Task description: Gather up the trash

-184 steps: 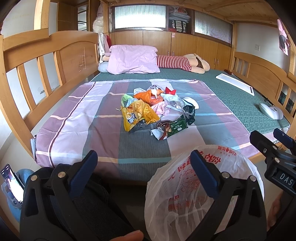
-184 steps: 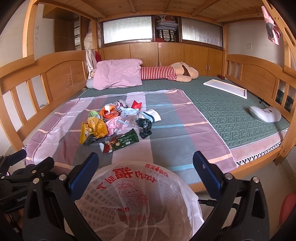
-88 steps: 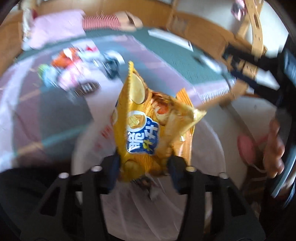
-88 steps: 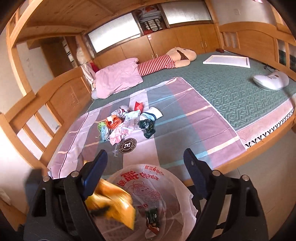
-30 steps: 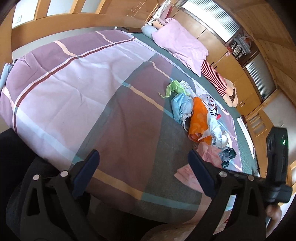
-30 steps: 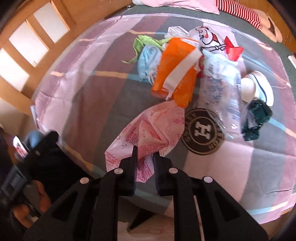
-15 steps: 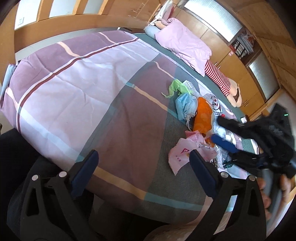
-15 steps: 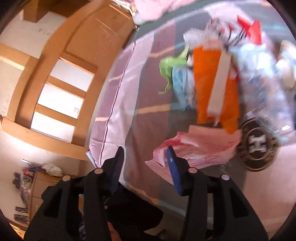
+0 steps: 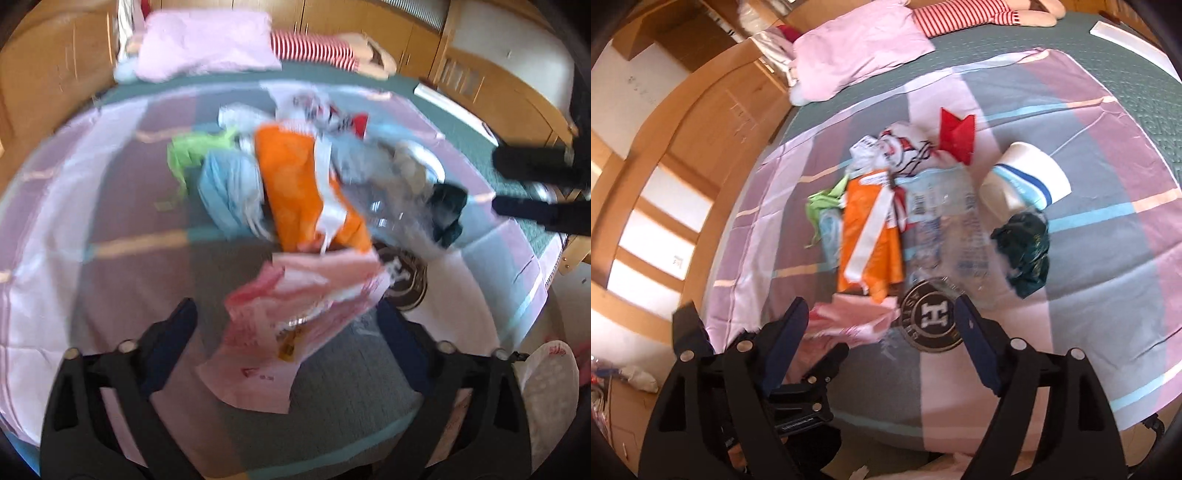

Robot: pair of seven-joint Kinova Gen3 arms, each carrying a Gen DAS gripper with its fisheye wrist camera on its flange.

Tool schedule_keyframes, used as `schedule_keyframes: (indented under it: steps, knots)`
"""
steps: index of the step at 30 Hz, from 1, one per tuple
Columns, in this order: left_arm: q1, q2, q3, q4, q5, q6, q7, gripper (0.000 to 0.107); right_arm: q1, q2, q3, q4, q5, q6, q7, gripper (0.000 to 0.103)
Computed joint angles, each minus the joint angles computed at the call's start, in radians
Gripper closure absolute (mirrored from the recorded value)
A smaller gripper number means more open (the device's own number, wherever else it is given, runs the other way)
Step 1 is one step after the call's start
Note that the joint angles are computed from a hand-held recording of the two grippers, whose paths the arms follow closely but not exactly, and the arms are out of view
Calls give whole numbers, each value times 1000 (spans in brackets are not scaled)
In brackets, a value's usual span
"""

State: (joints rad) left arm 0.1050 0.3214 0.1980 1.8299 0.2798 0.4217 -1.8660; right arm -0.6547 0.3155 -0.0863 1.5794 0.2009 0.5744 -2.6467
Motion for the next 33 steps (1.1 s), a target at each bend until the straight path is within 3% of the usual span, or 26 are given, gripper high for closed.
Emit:
schedule_keyframes:
  steps: [1,2,6,11,13,15,19,22,23,24,26,30,33]
  knots:
    - [-20,20,8,-17,28,38,-16,51,-5,10,6,-7,7,1,-8,23]
    - [-36,40,7,-33,68,79,-43,60,-3,26,9,-21,7,2,-9,23]
    - [-88,41,-22,-28,231,148,-106,70,31,140,-20,-164,-37,66,44,23]
    - [40,-75,-238,120,434,65,-221,72,-22,311,35,-395,-44,198,113,23]
    - [65,-106,-288,172,509,38,-273,72,-29,376,45,-488,-53,254,139,23]
    - [23,-120,-267,211,591,30,-335,72,-20,437,39,-581,-86,309,159,23]
    - [-163,-155,-120,260,753,19,-429,74,-32,507,53,-710,-119,423,160,23]
    - [-283,-171,-44,294,875,23,-486,78,-36,474,49,-648,-111,366,150,40]
    - [-292,-174,-45,303,903,16,-493,78,-45,456,56,-622,-99,349,150,52]
    - [-283,-173,-61,306,915,14,-494,78,-49,437,59,-596,-90,335,153,66]
    - [-209,-170,-130,300,890,5,-449,79,-41,407,52,-561,-93,311,158,70]
    - [-24,-154,-273,269,736,-17,-301,84,-76,345,77,-518,-5,328,117,78]
    - [94,-149,-398,255,695,1,-255,84,-182,335,189,-548,100,434,95,78]
